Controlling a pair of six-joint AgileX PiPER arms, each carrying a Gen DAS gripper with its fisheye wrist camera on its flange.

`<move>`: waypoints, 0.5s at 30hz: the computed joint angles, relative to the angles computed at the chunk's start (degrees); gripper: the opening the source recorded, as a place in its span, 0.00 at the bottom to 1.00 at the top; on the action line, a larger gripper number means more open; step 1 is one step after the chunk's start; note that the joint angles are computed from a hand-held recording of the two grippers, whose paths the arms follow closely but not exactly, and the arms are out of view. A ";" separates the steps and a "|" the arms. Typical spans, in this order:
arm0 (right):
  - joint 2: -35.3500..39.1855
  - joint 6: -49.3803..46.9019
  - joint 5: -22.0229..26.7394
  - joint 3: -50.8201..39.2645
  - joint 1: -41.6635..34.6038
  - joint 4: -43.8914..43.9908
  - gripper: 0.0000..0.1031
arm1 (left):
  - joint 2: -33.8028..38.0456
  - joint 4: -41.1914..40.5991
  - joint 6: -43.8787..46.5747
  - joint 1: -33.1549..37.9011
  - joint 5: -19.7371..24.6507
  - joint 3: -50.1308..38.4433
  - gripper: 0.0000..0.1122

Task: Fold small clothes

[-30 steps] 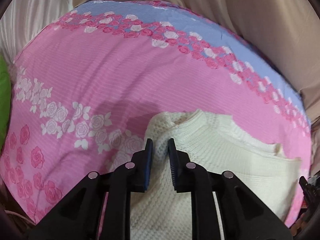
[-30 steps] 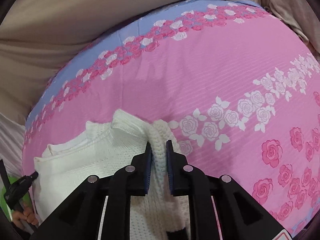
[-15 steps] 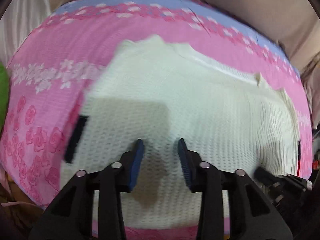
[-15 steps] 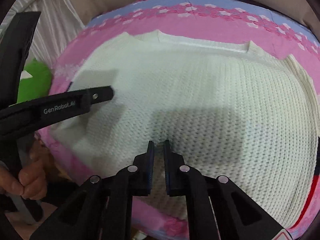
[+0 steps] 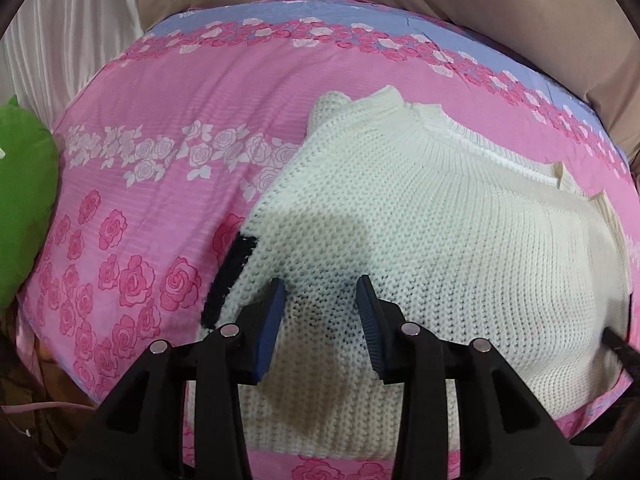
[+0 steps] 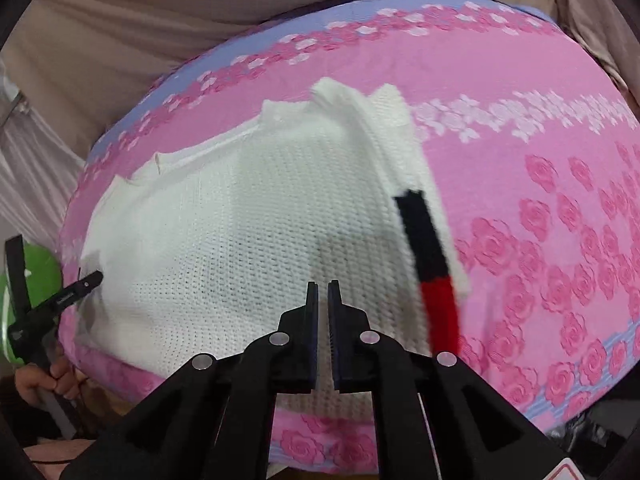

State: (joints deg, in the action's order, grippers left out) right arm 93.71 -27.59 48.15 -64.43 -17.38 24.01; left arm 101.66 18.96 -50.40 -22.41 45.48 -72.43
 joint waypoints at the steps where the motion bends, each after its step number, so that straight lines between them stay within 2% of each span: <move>1: 1.07 4.18 -2.18 0.54 2.79 -4.75 0.03 | -0.50 -1.12 0.64 0.42 0.07 0.17 0.32; 3: 1.85 7.15 -2.96 0.11 3.51 -7.37 0.02 | -0.99 -1.72 0.80 0.77 0.25 0.31 0.33; 6: -1.76 3.09 2.16 -2.22 4.69 -1.63 0.05 | -1.01 -1.94 1.25 0.88 0.07 0.55 0.34; 9: -1.60 2.86 5.58 -4.33 11.57 0.22 0.05 | -0.82 -1.83 1.68 0.64 0.44 0.25 0.34; 12: 4.02 6.67 1.63 -4.18 20.45 -5.09 0.04 | -1.06 -2.54 2.72 1.06 0.08 0.55 0.34; 14: 5.78 7.48 -1.10 -3.85 21.47 -6.54 0.02 | -1.35 -2.15 2.75 0.91 -0.01 0.95 0.34; 15: 6.46 8.66 -0.15 -5.35 21.80 -6.95 0.02 | -1.53 -1.88 2.58 0.77 -0.14 1.25 0.34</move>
State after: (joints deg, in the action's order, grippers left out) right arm 100.17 -18.93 48.00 -69.77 4.42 17.06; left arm 100.13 17.08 -47.82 -21.63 45.34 -71.17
